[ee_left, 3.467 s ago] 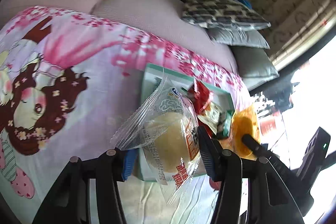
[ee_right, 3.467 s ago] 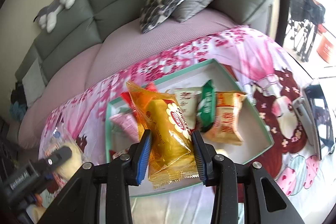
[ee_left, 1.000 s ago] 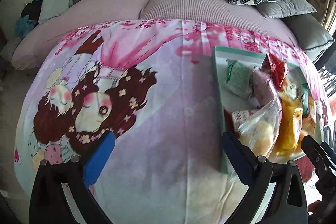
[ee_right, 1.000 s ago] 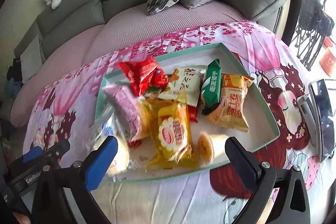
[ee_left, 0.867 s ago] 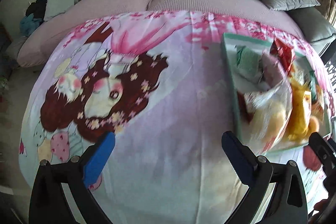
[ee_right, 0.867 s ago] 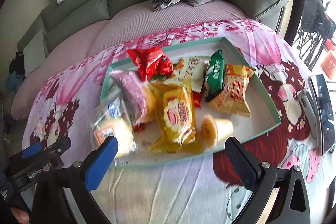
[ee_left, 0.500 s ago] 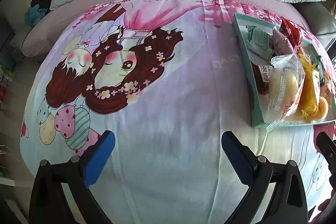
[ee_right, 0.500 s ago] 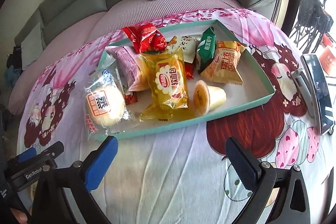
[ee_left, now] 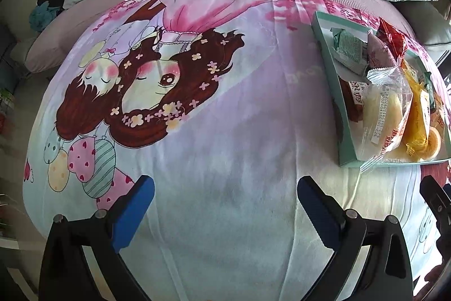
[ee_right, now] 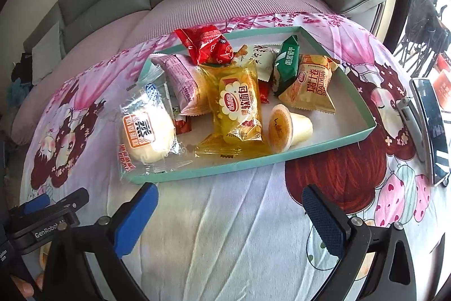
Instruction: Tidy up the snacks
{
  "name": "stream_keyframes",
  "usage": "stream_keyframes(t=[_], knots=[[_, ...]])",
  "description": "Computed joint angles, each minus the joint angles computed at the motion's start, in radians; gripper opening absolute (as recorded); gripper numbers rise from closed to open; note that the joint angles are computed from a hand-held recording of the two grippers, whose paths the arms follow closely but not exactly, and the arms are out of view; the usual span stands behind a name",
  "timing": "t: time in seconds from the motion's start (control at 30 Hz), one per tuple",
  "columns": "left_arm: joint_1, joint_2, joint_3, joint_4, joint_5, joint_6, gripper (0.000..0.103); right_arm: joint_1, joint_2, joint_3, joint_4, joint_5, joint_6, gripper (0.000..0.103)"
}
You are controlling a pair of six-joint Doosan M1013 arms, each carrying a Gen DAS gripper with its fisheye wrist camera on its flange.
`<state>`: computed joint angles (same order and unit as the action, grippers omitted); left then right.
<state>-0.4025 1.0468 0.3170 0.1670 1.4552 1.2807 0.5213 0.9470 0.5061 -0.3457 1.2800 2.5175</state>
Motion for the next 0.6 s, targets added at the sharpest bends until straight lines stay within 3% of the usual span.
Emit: stream_keyframes(t=[0.6], knots=[[0.001, 0.018, -0.039, -0.031, 0.019, 0.045, 0.101, -0.004, 0.03, -0.053, 0.01, 0.039, -0.04, 0.103]])
